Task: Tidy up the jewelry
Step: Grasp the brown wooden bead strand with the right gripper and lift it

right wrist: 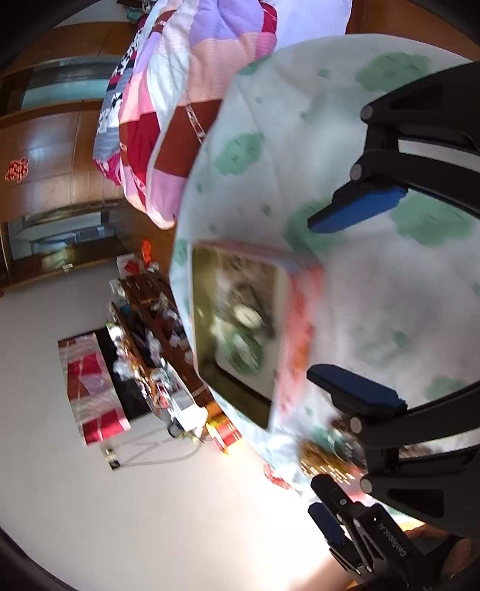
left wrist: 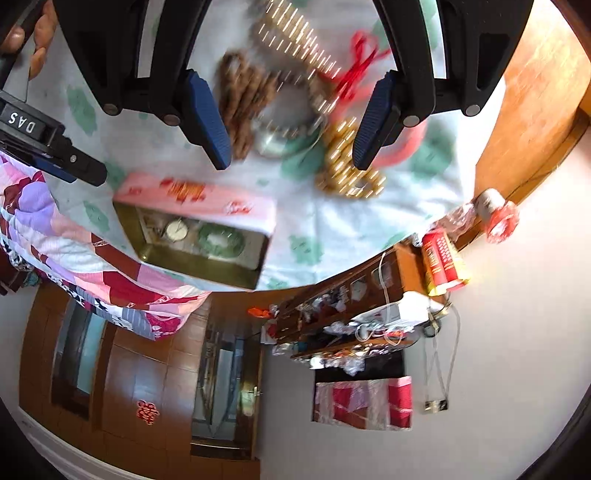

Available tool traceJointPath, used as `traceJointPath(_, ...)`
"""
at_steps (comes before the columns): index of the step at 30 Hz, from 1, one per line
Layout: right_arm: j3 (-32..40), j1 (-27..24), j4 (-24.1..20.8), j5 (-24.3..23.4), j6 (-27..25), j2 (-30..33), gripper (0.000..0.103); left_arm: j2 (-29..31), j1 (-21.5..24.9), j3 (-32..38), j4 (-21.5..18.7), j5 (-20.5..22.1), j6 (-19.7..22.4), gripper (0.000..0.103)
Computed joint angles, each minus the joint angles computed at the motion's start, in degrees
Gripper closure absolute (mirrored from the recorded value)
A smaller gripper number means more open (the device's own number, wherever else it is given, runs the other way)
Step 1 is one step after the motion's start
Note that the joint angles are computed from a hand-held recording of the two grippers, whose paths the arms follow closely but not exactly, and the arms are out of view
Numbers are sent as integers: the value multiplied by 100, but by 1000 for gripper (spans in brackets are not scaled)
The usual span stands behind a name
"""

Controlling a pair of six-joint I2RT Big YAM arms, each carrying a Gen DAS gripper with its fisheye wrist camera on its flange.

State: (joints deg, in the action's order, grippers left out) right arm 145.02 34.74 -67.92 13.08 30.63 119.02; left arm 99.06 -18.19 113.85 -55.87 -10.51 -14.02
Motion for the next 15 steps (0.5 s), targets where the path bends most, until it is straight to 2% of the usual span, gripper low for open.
traceJointPath(2, -146, 114, -14, 8, -48, -79, 26, -244, 42, -336, 39, -65, -56, 35)
traceJointPath(7, -769, 403, 363, -49, -306, -414, 26, -780, 154, -1136, 151, -316, -126, 35)
traceJointPath(10, -894, 485, 407, -160, -347, -463, 28, -1040, 216, -1528, 237, -273, -209, 35)
traceJointPath(14, -882, 566, 363, -311, -368, -438, 50, -1204, 246, -1777, 339, -245, -279, 35)
traceJointPath(15, -821, 577, 313, -382, -361, -396, 51, -1225, 255, -1809, 374, -238, -287, 35)
